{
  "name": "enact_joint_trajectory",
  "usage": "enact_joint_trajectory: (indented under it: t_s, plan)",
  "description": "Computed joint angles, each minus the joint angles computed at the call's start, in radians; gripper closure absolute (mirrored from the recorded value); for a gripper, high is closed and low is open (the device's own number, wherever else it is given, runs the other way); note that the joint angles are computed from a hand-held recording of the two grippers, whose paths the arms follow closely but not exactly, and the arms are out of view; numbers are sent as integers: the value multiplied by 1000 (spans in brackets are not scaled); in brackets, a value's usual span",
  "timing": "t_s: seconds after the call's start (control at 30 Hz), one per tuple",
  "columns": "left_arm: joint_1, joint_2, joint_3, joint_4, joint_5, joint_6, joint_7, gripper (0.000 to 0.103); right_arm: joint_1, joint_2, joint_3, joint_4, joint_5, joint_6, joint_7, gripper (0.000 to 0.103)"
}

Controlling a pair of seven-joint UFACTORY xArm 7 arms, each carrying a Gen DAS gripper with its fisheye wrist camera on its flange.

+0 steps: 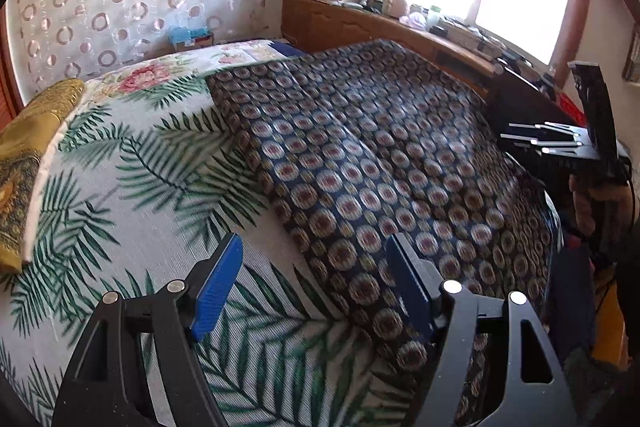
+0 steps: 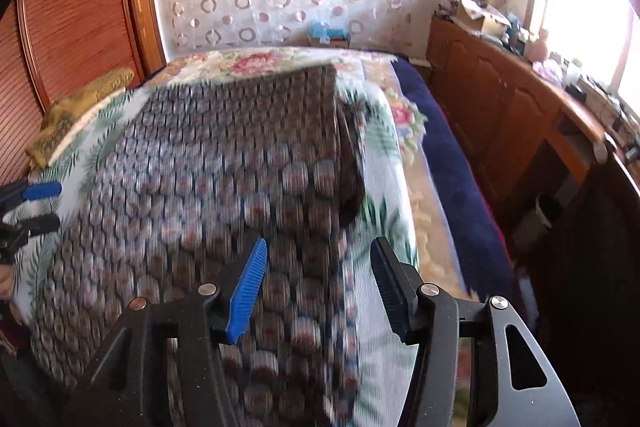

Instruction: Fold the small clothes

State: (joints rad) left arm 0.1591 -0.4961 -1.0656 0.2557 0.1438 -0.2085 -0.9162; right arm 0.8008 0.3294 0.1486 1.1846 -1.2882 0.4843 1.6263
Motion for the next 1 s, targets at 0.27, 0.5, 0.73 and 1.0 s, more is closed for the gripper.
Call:
enact_joint_trajectory:
  t_s: [0.27, 0.5, 0.73, 1.0]
  plan:
    - [-118, -13, 58, -29, 12, 26, -22, 28, 5, -54, 38, -101, 91, 42, -24, 47]
    - [-172, 9, 99, -45, 6, 25, -22, 28, -17, -93, 46, -163, 94, -5, -30, 47]
    - [-233, 48, 147, -62, -11, -18, -3, 35, -49, -120, 67, -204, 156, -72, -137, 47]
    - [-301, 127, 194, -73, -71, -78, 87, 54, -32, -139, 69, -225, 189, -102, -198, 75]
